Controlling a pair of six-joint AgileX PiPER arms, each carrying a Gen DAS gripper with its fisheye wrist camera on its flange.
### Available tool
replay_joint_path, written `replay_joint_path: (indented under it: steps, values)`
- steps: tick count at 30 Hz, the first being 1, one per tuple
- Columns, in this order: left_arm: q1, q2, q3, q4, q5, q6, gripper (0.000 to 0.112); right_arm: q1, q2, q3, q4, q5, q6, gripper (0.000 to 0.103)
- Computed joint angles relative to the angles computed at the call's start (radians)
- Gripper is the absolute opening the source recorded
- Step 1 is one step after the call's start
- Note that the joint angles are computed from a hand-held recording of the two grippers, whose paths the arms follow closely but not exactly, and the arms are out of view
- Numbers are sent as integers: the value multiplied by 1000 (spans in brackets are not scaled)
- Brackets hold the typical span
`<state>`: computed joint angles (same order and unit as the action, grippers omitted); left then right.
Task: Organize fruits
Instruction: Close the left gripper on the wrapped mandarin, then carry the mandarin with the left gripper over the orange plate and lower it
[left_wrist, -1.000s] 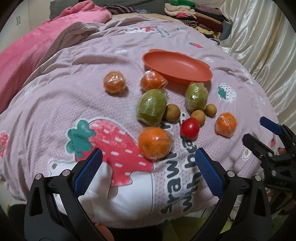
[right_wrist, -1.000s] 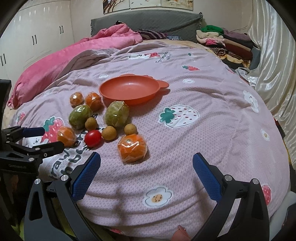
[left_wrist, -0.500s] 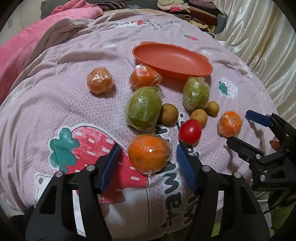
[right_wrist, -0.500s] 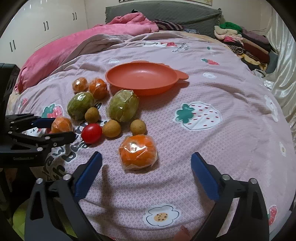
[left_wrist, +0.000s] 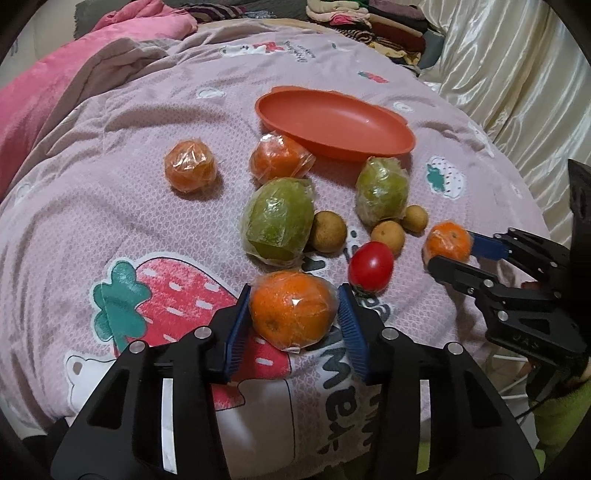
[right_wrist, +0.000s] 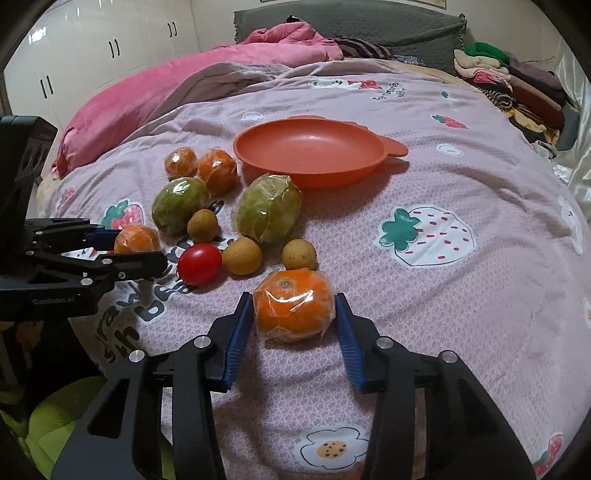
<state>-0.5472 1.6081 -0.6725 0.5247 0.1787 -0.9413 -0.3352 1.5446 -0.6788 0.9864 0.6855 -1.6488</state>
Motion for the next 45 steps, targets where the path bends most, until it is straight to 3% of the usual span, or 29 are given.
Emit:
replay_joint_path:
  steps: [7,14,26,38,45]
  values:
    - [8,-63,1,-57,24,67,37,-64,-8,-38,2,97,7,42]
    - [74,-73,-70,-286,63,338,37,-89,-2,-133,23,190,40,42]
    - [169,70,-316,-548,150,674,37,-15,80,-291,29,186,91,42]
    - [192,277,-626,-654,266,828,37,51,196,-428,-29,160,149,42]
    - [218,388,-785,-685,371,886,37,88,234,-469,-71,154,171,42]
